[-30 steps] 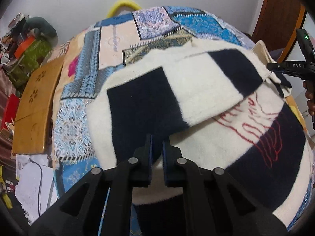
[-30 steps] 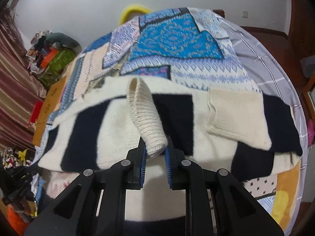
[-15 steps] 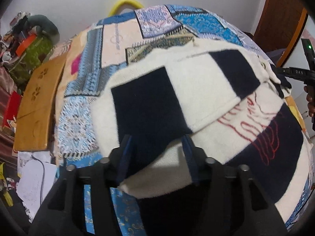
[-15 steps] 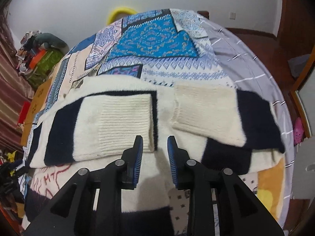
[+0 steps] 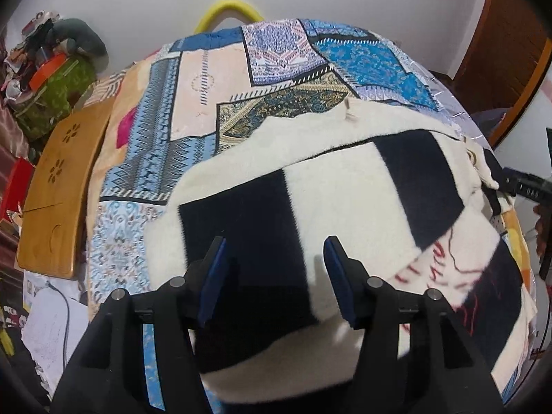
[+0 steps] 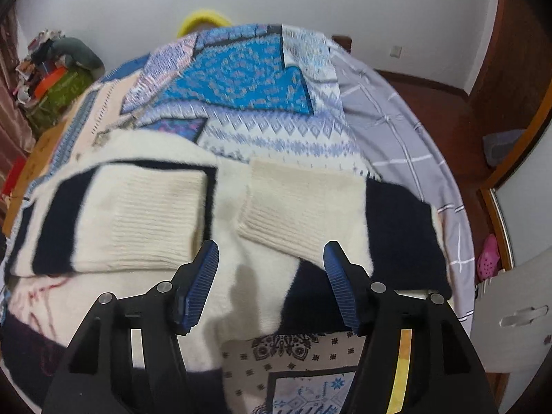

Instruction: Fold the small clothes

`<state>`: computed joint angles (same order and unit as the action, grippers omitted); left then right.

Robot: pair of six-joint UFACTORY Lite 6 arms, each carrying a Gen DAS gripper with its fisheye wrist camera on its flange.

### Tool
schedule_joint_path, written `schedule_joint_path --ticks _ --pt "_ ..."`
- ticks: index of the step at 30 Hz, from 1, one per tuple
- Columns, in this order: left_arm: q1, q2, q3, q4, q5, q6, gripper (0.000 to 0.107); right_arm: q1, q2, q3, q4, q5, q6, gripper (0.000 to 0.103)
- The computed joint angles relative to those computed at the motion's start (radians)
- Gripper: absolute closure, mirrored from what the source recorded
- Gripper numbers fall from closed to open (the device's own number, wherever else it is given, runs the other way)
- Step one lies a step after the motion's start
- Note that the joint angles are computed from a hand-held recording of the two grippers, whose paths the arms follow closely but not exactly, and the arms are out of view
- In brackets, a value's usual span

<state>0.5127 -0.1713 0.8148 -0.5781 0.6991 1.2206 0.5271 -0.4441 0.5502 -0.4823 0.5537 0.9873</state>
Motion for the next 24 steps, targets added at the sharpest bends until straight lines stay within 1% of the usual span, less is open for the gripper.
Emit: schedule_joint_path --ticks 3,7,9,11,12,14,15,16,17,20,24 --pt "-0.065 0.035 -0.007 0.039 -0.060 -0.071 0.050 -0.012 0.053 -0.019 -0.030 -0.057 0.022 0.044" --pt "-0.110 0.070 -0.013 0.093 -0.102 -0.137 0.050 -0.038 0.136 -0.025 -0.070 -0.158 0.037 0.045" --pt "-0.127 0.081 -0.017 0.114 -0.122 -0.162 0.050 -0.050 0.156 -0.032 -0.074 -0.212 0.040 0.051" --pt "-0.132 0.090 -0.017 0.121 -0.130 -0.170 0.050 -0.063 0.189 -0.030 -0.090 -0.250 0.062 0.063" --pt "-0.135 0.093 -0.017 0.125 -0.134 -0.175 0.049 -0.060 0.201 -0.028 -0.118 -0.256 0.095 0.066" --pt "-0.137 0.092 -0.020 0.129 -0.140 -0.181 0.049 -0.063 0.215 -0.030 -0.177 -0.262 0.166 0.077" --pt "-0.138 0.090 -0.021 0.129 -0.139 -0.182 0.049 -0.066 0.210 -0.036 -0.181 -0.265 0.176 0.079" --pt "-0.138 0.091 -0.020 0.127 -0.139 -0.180 0.049 -0.073 0.197 -0.045 -0.177 -0.270 0.178 0.085" --pt "-0.138 0.089 -0.022 0.124 -0.138 -0.175 0.049 -0.087 0.173 -0.059 -0.144 -0.279 0.151 0.092" --pt "-0.144 0.082 -0.020 0.132 -0.134 -0.189 0.048 -0.130 0.086 -0.092 0.045 -0.283 -0.030 0.094" --pt "-0.133 0.054 -0.021 0.121 -0.104 -0.179 0.048 -0.133 -0.011 -0.076 0.142 -0.218 -0.132 0.097"
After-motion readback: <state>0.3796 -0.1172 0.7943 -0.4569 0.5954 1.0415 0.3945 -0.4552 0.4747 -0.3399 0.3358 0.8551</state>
